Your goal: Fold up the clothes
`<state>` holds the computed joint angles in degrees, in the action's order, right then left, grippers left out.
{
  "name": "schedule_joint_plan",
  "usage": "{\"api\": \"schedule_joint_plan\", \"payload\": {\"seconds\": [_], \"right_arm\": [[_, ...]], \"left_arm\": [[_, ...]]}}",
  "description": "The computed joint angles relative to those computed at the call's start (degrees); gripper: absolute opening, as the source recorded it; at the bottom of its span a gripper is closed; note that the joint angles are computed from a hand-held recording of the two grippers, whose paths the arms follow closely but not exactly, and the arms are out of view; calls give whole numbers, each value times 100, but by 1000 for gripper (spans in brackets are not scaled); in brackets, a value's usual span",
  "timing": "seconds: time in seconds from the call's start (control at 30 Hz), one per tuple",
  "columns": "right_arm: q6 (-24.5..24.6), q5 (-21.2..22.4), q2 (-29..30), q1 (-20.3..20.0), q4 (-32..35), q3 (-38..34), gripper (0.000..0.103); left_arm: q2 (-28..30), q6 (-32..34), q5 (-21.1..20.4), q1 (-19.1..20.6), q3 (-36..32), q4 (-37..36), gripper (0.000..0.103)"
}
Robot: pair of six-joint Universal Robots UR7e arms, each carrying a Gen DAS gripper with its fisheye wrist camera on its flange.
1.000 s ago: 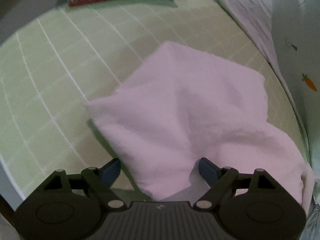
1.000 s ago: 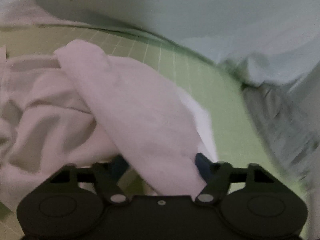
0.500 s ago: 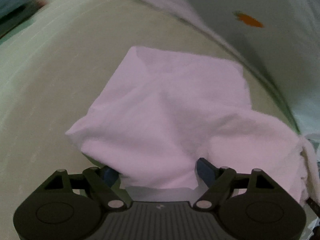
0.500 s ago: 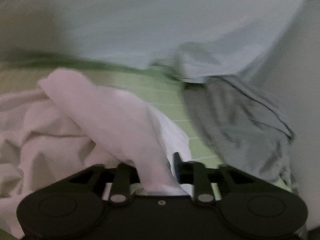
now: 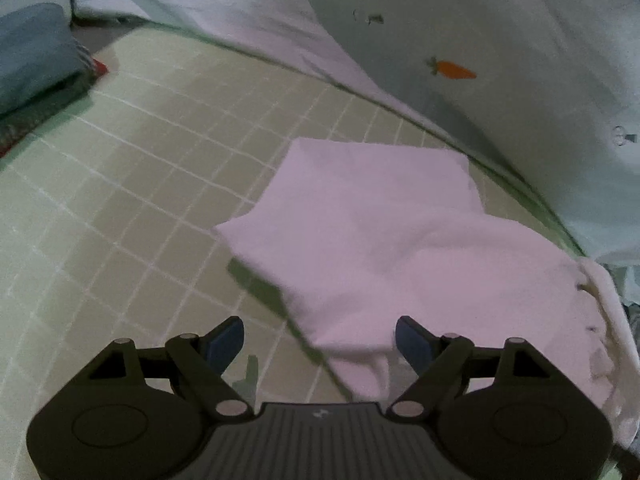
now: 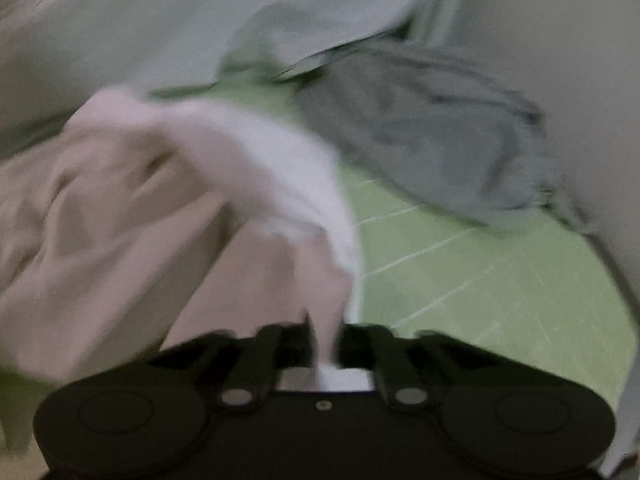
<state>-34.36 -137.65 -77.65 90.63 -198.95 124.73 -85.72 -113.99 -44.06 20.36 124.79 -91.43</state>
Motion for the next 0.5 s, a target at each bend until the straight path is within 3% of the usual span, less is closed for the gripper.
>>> {"api": "schedule_joint_plan", "payload": {"seconds": [0.07, 0.17, 0.23, 0.4, 0.5], "right_arm": [[-417, 80, 128, 172, -888, -41, 4], [-1192, 543, 207, 460, -1982, -55, 4], [-1215, 1072, 119, 650, -2072, -38, 4], [-489, 2371, -163, 1266, -1097, 223, 4], [190, 3261, -305, 1526, 28, 545, 4]], "left_arm": [[-159, -311, -3, -286, 24, 391, 83], [-325, -777, -84, -712, -23, 1050, 83], [-419, -1037, -125, -948, -35, 1371, 83], [-657, -1811, -256, -1433, -41, 2091, 84], [-786, -2325, -373, -1642, -8, 2452, 84]]}}
